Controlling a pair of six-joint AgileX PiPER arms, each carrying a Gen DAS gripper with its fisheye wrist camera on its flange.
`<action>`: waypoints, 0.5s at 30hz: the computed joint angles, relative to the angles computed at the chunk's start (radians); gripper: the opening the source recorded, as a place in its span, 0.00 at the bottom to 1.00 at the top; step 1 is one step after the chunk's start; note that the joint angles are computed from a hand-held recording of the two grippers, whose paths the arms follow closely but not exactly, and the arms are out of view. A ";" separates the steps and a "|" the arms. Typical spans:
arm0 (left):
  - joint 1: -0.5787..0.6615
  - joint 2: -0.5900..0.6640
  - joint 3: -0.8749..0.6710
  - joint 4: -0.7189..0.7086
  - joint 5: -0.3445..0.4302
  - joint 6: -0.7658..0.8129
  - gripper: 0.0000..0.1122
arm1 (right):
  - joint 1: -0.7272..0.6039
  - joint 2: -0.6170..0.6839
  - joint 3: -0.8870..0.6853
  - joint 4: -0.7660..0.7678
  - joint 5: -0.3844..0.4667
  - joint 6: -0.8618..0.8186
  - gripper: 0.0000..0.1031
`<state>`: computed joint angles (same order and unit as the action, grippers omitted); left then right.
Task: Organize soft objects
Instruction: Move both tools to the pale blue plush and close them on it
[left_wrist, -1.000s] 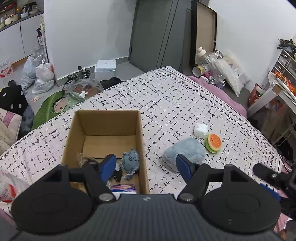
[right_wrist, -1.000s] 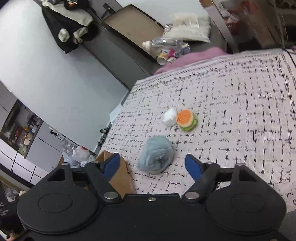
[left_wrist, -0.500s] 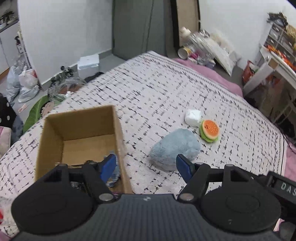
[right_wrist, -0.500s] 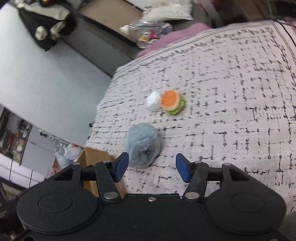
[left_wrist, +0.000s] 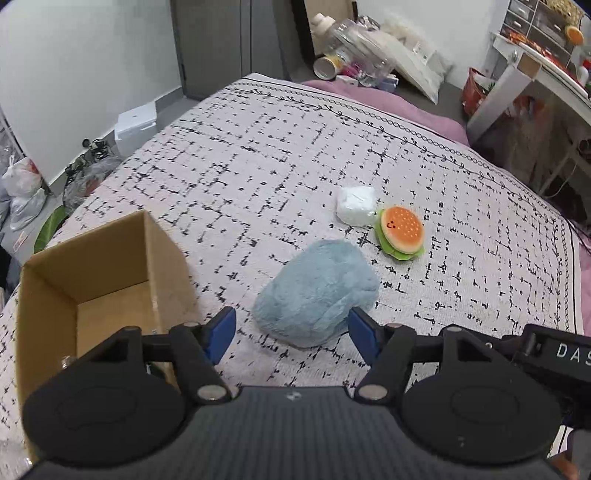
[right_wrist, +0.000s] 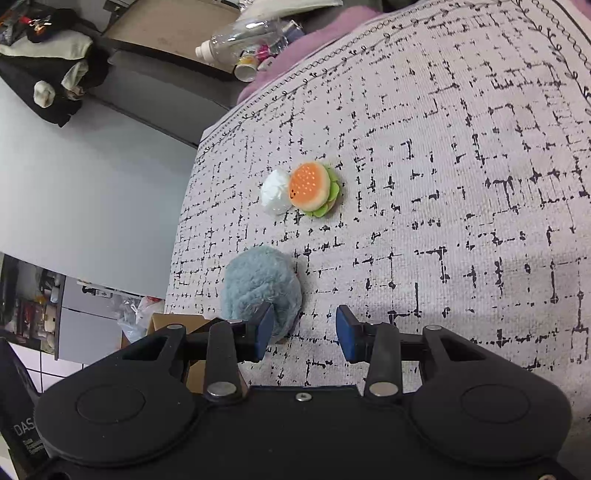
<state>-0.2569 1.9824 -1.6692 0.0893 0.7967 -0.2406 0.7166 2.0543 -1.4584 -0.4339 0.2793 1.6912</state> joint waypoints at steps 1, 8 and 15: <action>-0.003 0.012 -0.011 0.007 0.002 -0.004 0.59 | -0.005 0.006 -0.002 0.025 -0.006 -0.022 0.37; -0.011 0.084 -0.067 0.029 0.000 0.001 0.55 | -0.035 0.042 -0.014 0.180 -0.072 -0.151 0.38; 0.005 0.162 -0.141 -0.005 0.000 0.019 0.37 | -0.054 0.087 -0.054 0.348 -0.088 -0.296 0.38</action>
<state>-0.2514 2.1444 -1.8101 0.0841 0.7968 -0.2220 0.6629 2.1412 -1.5120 -0.0864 0.1914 1.3953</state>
